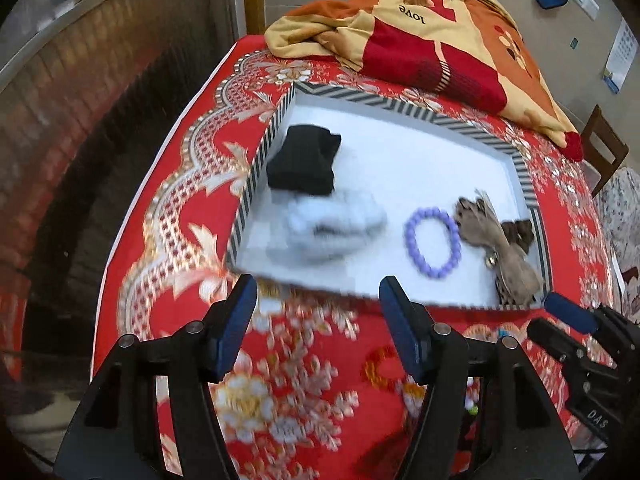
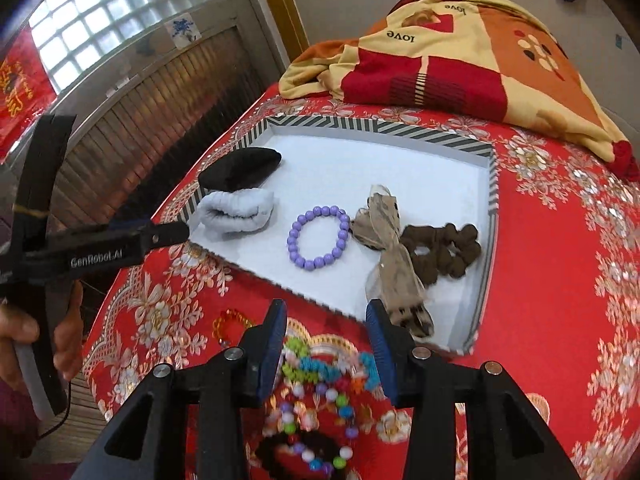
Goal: Organize jewelry
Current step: 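Withdraw both tools from the box toward the red satin bow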
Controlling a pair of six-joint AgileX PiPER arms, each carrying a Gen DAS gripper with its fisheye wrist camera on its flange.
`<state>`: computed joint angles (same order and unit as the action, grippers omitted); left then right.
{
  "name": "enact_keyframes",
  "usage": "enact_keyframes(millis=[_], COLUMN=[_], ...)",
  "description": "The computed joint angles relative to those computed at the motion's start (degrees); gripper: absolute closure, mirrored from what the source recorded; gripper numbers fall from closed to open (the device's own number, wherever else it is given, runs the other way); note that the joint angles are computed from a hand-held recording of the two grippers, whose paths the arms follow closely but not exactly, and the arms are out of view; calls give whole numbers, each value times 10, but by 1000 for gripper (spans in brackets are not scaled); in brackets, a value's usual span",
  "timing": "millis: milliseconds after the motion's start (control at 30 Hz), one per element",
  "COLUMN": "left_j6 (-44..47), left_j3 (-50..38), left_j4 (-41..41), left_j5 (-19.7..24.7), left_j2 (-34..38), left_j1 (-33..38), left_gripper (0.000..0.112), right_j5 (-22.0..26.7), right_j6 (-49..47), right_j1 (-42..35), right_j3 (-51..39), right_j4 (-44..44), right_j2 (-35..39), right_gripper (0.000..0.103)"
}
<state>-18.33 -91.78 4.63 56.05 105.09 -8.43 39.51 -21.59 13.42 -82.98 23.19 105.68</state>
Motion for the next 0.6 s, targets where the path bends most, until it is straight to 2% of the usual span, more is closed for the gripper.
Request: enact_keyframes(millis=[200,600], left_j6=[-55,-142], left_j3=[77,176], left_j4=[34,70], left_j5=[-13,-28], left_j2=[-63,-153], left_j1=[-35,-95], left_gripper=[48,48], right_j5=[-17,-26], right_j6=[-22,-35], right_j1=[-11,-19], right_j3=[72,167], right_j4=[13,-2], right_j2=[-52,-131], right_gripper=[64,63])
